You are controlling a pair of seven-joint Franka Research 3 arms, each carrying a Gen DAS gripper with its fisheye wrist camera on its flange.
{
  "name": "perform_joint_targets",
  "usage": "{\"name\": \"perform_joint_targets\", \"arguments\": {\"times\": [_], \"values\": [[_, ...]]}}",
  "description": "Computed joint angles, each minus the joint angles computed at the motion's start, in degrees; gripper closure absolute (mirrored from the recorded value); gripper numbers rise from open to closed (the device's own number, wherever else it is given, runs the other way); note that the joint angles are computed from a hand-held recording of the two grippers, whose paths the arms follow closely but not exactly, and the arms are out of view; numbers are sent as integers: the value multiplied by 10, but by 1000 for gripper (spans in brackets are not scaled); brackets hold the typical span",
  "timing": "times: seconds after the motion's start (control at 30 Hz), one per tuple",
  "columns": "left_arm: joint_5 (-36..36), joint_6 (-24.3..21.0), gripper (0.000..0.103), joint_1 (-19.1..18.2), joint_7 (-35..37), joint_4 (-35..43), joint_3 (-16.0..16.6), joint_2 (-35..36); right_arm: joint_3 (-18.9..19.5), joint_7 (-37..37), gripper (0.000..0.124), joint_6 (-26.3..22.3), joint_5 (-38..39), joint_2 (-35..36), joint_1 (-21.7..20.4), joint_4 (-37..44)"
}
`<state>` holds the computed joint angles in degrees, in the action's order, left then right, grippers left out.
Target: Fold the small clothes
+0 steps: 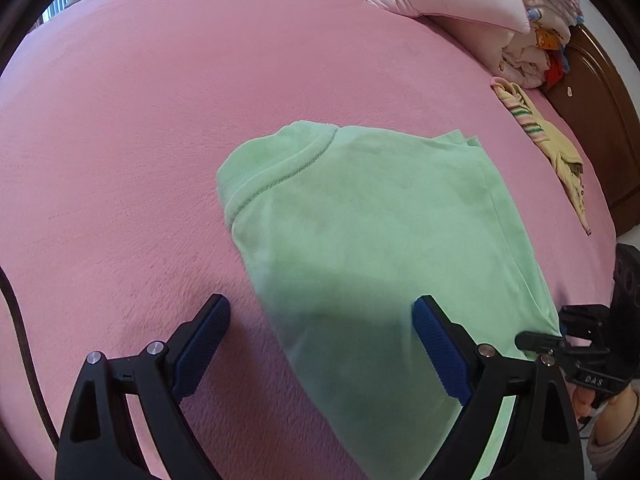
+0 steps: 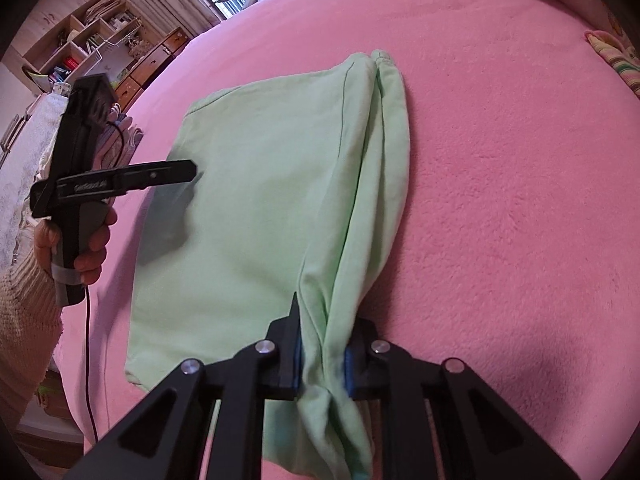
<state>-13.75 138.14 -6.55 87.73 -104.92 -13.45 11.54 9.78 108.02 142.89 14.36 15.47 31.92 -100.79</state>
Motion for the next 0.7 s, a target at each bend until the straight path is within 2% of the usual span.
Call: {"name": "perform_joint_targets", "arguments": {"times": [0.03,0.07,0.1,0.17,0.2,0.23,0.37,0.4,0.57,0.7], "values": [[4,10,17,-2,-2,-2,0,2,-2,1,110,1,-6,1,1,0],[8,19,32,-4,-1,-4,-1,3,-3,2,110,1,-9,1,2,0],[18,26,40,-7,1,-6,-1,3,-4,3,110,1,-14,2,3,1],[55,34,76,-18,-14,-10,2,0,-7,7,110,3,-24,3,4,1],[79,46,85,-25,-23,-17,3,-5,-8,9,110,2,-29,4,4,2],[118,54,88,-36,-45,-23,7,-9,-11,15,110,1,-39,5,8,3],[379,59,92,-104,-193,-36,34,-30,-25,73,112,-12,-110,5,32,16],[408,57,92,-104,-211,-39,27,-37,-28,89,112,-16,-132,3,39,18],[399,64,92,-96,-210,-62,7,-100,-24,140,114,-27,-198,-33,54,17],[376,36,92,-92,-193,-87,-2,-179,-10,169,114,-52,-244,-72,63,23]]}}
